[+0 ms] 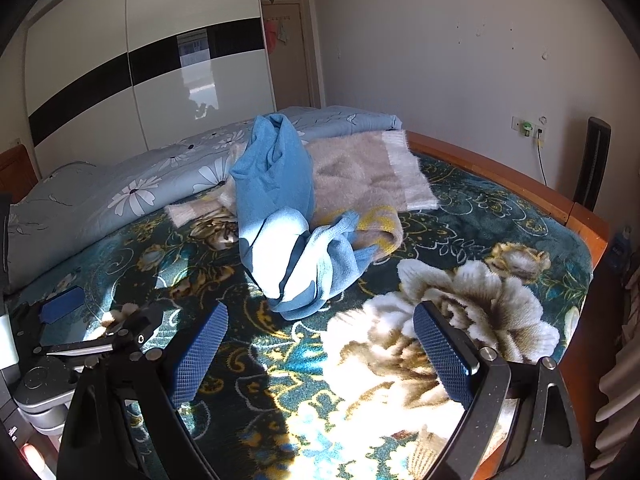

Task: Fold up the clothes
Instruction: 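Move both tools toward the crumpled light-blue sweatpants on the bed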

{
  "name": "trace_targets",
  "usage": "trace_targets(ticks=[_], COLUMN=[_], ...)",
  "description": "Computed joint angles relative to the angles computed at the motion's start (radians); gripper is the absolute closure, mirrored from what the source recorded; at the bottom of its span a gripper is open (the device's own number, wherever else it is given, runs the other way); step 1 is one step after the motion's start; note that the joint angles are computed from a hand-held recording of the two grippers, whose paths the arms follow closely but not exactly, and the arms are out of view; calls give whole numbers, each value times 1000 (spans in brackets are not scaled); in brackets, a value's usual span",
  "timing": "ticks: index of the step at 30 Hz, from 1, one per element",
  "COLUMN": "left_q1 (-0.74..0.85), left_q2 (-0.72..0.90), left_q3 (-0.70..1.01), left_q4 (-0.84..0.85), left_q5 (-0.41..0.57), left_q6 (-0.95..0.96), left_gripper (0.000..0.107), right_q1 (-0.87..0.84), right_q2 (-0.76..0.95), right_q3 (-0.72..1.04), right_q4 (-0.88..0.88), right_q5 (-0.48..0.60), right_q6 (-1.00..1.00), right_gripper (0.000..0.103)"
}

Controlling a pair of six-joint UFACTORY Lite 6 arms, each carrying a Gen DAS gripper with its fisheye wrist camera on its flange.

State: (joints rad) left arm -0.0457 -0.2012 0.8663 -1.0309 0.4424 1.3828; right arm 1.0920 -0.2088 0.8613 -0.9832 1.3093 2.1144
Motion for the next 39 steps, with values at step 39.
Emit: trace_targets(ticks=[39], left_q1=[108], left_q2=[-28], left_q3=[20], left_q4=[-109], left_q5=[108], left_q6=[95], left_gripper=[4], right_q1=[57], right_q2=[-7], right_q3=[22], right_q4=[-84], right_q5=[-55], right_q6=[34], right_gripper=[8])
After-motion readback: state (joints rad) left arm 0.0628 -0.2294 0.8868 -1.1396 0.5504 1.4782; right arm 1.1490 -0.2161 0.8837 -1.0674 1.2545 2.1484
